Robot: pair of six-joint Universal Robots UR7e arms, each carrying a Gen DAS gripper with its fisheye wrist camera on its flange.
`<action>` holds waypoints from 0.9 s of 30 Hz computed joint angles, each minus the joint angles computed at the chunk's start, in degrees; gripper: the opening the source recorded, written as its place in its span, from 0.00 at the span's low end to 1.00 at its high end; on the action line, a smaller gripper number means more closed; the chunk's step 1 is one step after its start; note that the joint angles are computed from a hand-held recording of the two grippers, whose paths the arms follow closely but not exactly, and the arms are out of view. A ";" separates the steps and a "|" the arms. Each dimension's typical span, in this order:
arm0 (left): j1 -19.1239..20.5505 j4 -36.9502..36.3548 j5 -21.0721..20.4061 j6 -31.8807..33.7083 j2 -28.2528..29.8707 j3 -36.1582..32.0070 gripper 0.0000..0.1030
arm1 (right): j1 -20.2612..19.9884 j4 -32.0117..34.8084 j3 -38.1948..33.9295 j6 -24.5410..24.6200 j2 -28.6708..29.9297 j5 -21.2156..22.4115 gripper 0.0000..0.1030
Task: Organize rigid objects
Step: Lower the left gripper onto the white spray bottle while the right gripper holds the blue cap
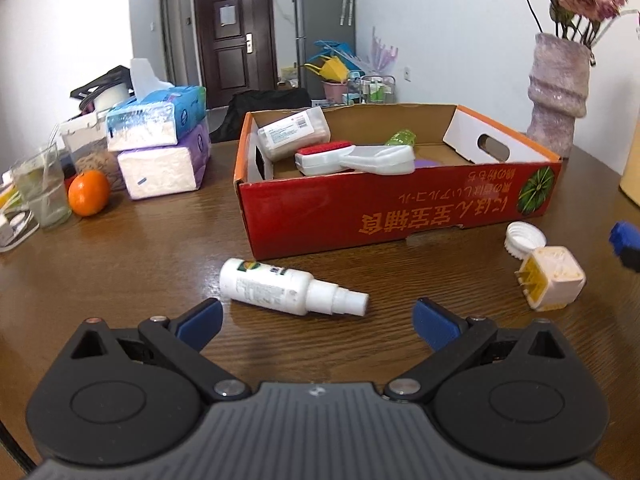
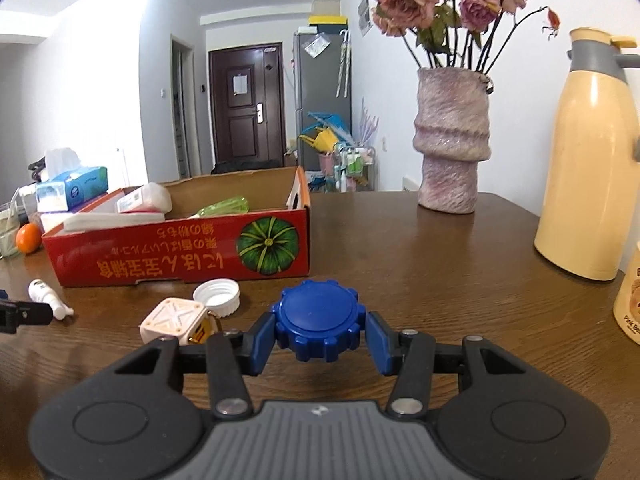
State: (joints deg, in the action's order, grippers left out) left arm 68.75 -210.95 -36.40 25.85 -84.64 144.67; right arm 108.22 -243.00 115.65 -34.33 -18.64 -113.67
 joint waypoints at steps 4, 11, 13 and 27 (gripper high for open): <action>3.10 2.00 -2.64 2.23 -0.38 -2.08 1.00 | 0.16 -1.32 -0.27 0.32 0.36 -0.77 0.47; 6.64 5.50 -9.50 5.04 -2.18 -4.12 1.00 | 0.23 -0.75 -0.61 1.48 0.34 -2.16 0.47; 7.25 6.50 -10.31 5.95 -2.17 -4.69 1.00 | 0.18 -0.15 -0.75 2.33 0.17 -2.74 0.47; 11.79 14.60 -17.55 9.45 -3.98 -7.80 1.00 | 0.13 1.11 -1.10 4.23 0.03 -4.37 0.47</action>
State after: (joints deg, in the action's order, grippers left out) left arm 80.54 -196.35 -53.95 35.29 -88.62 136.87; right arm 108.34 -241.88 114.56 -30.10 -18.61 -118.04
